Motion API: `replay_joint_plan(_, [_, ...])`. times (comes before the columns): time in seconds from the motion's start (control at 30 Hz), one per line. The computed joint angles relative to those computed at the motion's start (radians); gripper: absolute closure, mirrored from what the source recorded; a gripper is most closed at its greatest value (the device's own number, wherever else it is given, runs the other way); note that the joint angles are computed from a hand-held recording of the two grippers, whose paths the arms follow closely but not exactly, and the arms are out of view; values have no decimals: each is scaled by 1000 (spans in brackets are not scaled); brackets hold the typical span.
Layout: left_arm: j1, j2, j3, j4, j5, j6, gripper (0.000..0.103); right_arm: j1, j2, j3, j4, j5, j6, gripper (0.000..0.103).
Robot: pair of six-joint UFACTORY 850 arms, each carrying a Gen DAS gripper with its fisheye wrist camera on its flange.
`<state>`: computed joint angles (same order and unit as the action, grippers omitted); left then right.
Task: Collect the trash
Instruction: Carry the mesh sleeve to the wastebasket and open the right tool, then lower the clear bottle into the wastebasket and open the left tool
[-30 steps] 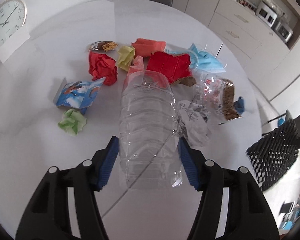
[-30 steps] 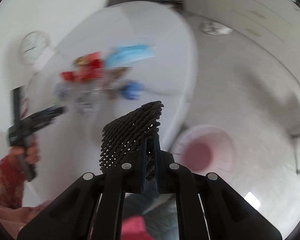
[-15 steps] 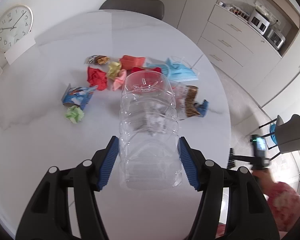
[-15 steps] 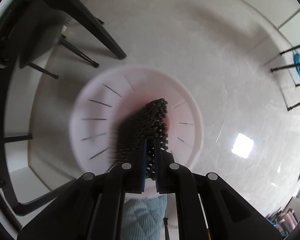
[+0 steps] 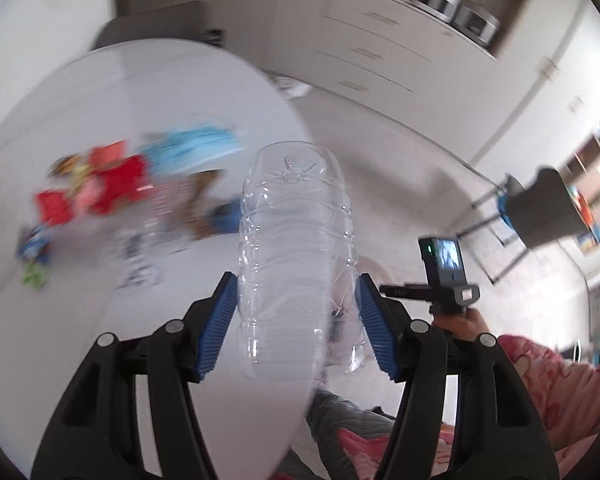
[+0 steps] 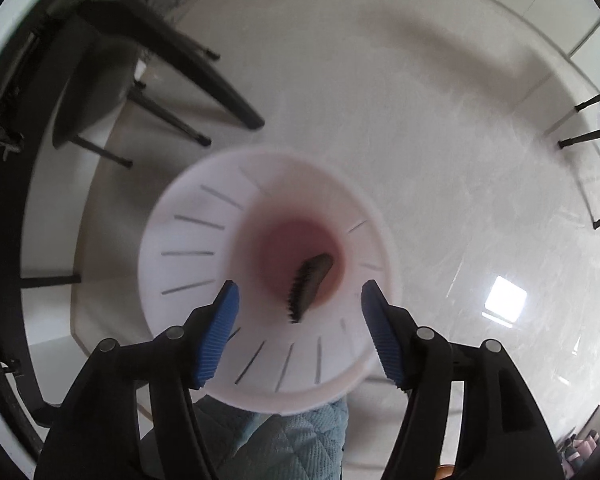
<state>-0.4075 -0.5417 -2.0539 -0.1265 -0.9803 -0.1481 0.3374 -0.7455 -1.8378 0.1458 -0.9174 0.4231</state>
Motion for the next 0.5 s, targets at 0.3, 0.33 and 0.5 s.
replay_joint_plan(0.3, [-94, -203, -237, -65, -95, 39, 44, -65, 140, 128, 6, 49, -77, 33])
replay_joint_plan(0.33, [-103, -223, -260, -63, -108, 36, 44, -71, 146, 139, 8, 53, -80, 33])
replay_joint_plan(0.5, [-128, -305, -346, -58, -169, 42, 43, -100, 176, 178, 17, 70, -87, 33])
